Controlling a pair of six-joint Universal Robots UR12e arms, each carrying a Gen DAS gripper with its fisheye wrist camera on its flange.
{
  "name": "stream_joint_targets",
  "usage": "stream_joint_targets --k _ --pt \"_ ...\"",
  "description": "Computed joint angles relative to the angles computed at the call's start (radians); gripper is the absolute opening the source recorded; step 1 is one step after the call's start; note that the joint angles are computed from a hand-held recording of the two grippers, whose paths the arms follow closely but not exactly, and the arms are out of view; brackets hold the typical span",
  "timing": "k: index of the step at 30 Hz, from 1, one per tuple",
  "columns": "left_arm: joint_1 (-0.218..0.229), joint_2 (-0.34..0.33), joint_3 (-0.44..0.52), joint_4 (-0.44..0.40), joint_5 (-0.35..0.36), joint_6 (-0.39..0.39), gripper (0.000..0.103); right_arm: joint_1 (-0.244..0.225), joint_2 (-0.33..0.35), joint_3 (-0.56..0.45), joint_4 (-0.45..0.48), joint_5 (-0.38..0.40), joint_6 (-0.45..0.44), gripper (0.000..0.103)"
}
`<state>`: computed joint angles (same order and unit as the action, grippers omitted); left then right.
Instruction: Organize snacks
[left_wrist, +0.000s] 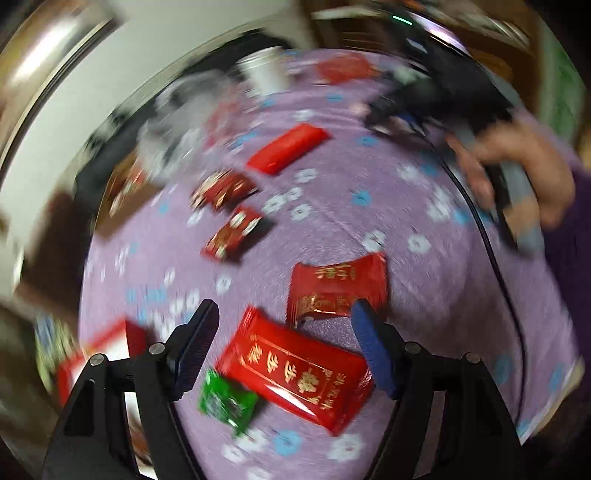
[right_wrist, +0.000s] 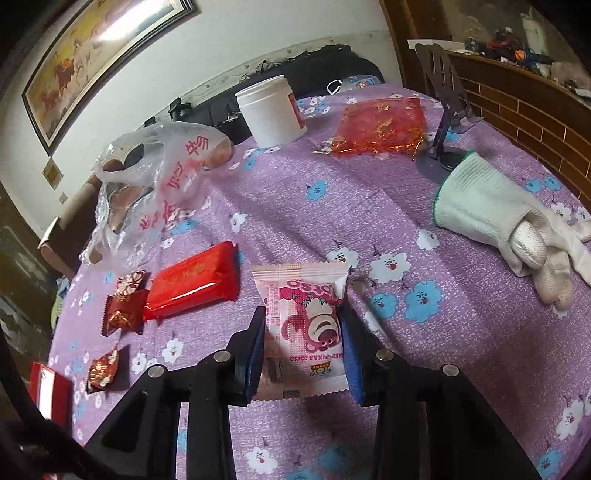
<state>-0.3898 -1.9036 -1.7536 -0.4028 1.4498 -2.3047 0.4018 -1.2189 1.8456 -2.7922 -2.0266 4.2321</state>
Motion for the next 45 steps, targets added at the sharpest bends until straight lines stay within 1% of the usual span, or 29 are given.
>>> stream_joint_targets --k 2,3,4,5,6,8,11,16,17,18,19,20,21,24,26,27,28,29,30,31,32,33,34,35,37,39,40,43,45 --pt "0.007 0.001 0.009 -0.045 -0.03 0.131 0.074 -0.005 -0.004 0.008 -0.017 0.018 0.014 0.039" --pt "0.011 0.002 0.016 -0.083 -0.044 0.219 0.074 -0.007 -0.004 0.011 -0.023 0.025 0.02 0.039" --pt "0.014 0.002 0.017 -0.096 -0.044 0.301 0.074 -0.008 -0.006 0.013 -0.027 0.029 0.025 0.039" --pt "0.014 0.001 0.015 -0.091 -0.042 0.344 0.074 -0.008 -0.005 0.013 -0.029 0.029 0.026 0.039" --pt "0.014 -0.002 0.013 -0.083 -0.043 0.414 0.074 -0.008 -0.004 0.012 -0.028 0.028 0.026 0.039" --pt "0.01 -0.013 0.018 -0.066 -0.049 0.497 0.074 -0.008 -0.001 0.007 -0.021 0.027 0.025 0.039" --pt "0.0 -0.041 0.049 -0.061 -0.039 0.524 0.074 -0.008 0.001 0.004 -0.018 0.024 0.021 0.039" --pt "-0.011 -0.074 0.101 -0.135 -0.057 0.602 0.074 -0.013 0.0 0.009 -0.034 0.032 0.027 0.039" --pt "-0.011 -0.077 0.105 -0.141 -0.071 0.621 0.074 -0.014 0.001 0.009 -0.034 0.032 0.026 0.039" --pt "-0.012 -0.08 0.114 -0.16 -0.089 0.638 0.074 -0.014 0.001 0.007 -0.032 0.033 0.025 0.039" --pt "-0.016 -0.086 0.13 -0.188 -0.092 0.64 0.074 -0.015 0.002 0.007 -0.031 0.033 0.024 0.039" --pt "-0.017 -0.09 0.14 -0.208 -0.094 0.634 0.076 -0.015 0.002 0.007 -0.032 0.034 0.024 0.039" --pt "-0.021 -0.098 0.164 -0.25 -0.097 0.607 0.077 -0.016 0.002 0.007 -0.034 0.036 0.025 0.039" --pt "-0.018 -0.116 0.213 -0.355 -0.117 0.546 0.078 -0.018 0.001 0.01 -0.043 0.041 0.027 0.039" --pt "-0.013 -0.121 0.228 -0.392 -0.127 0.512 0.078 -0.018 0.001 0.011 -0.045 0.042 0.028 0.039" --pt "-0.01 -0.124 0.238 -0.418 -0.131 0.482 0.076 -0.018 0.001 0.01 -0.042 0.041 0.027 0.039" --pt "-0.007 -0.126 0.247 -0.445 -0.138 0.461 0.07 -0.018 0.001 0.009 -0.038 0.039 0.025 0.039" --pt "-0.002 -0.128 0.26 -0.492 -0.152 0.438 0.064 -0.017 0.001 0.008 -0.035 0.037 0.023 0.039" --pt "0.004 -0.132 0.276 -0.548 -0.172 0.415 0.05 -0.016 0.002 0.007 -0.032 0.035 0.021 0.039" --pt "0.008 -0.134 0.283 -0.583 -0.188 0.396 0.039 -0.016 0.002 0.007 -0.032 0.034 0.02 0.039" --pt "0.013 -0.128 0.275 -0.588 -0.204 0.372 0.036 -0.016 0.002 0.007 -0.033 0.033 0.02 0.039" --pt "0.015 -0.121 0.261 -0.569 -0.208 0.359 0.035 -0.016 0.001 0.009 -0.036 0.032 0.021 0.039" --pt "0.016 -0.113 0.241 -0.537 -0.208 0.335 0.034 -0.015 0.001 0.009 -0.035 0.029 0.022 0.039" --pt "0.016 -0.108 0.231 -0.523 -0.208 0.308 0.033 -0.015 0.001 0.009 -0.031 0.024 0.021 0.039" --pt "0.018 -0.097 0.213 -0.505 -0.202 0.208 0.032 -0.012 0.002 0.006 -0.021 0.013 0.021 0.039" --pt "0.02 -0.079 0.181 -0.463 -0.197 0.124 0.032 -0.011 0.002 0.006 -0.02 0.008 0.018 0.039" --pt "0.024 -0.068 0.162 -0.439 -0.203 0.101 0.032 -0.011 0.001 0.007 -0.021 0.007 0.019 0.039" --pt "0.045 -0.015 0.085 -0.359 -0.257 0.029 0.032 -0.011 0.0 0.013 -0.036 0.007 0.018 0.039" --pt "0.065 0.032 0.019 -0.277 -0.286 -0.014 0.032 -0.017 -0.002 0.03 -0.09 0.031 0.02 0.039"
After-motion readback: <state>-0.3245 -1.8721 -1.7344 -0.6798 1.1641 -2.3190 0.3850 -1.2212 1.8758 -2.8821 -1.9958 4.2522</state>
